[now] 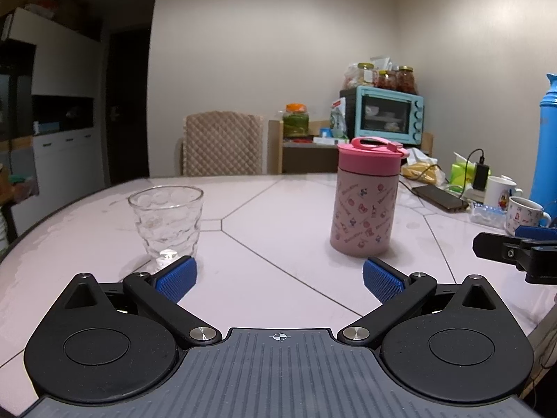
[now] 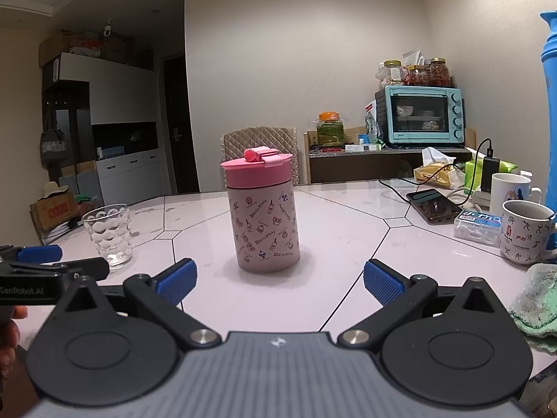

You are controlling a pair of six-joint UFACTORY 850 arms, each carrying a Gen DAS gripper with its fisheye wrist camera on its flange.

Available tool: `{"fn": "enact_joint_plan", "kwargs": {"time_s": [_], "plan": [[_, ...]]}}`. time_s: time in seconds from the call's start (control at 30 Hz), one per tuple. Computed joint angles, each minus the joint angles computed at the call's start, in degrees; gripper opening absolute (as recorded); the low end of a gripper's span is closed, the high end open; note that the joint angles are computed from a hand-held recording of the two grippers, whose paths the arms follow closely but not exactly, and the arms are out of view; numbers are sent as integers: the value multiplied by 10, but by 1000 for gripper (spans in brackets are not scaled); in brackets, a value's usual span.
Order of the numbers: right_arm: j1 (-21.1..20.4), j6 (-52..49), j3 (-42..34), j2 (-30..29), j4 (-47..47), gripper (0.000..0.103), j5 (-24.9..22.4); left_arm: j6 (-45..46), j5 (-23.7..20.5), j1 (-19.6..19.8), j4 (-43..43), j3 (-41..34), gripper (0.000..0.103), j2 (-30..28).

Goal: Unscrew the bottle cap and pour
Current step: 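Move the left gripper toward the pink bottle while the right gripper approaches it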

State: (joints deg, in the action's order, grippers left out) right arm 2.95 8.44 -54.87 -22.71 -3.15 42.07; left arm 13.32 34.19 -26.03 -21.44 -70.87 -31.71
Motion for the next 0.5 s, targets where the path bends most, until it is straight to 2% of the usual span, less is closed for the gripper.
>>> {"fn": "enact_joint_plan", "kwargs": {"time_s": [0.5], "plan": [[-7,8,-25,-16,-8,103,-9,-7,-17,3,17,-36,103,-24]]}}
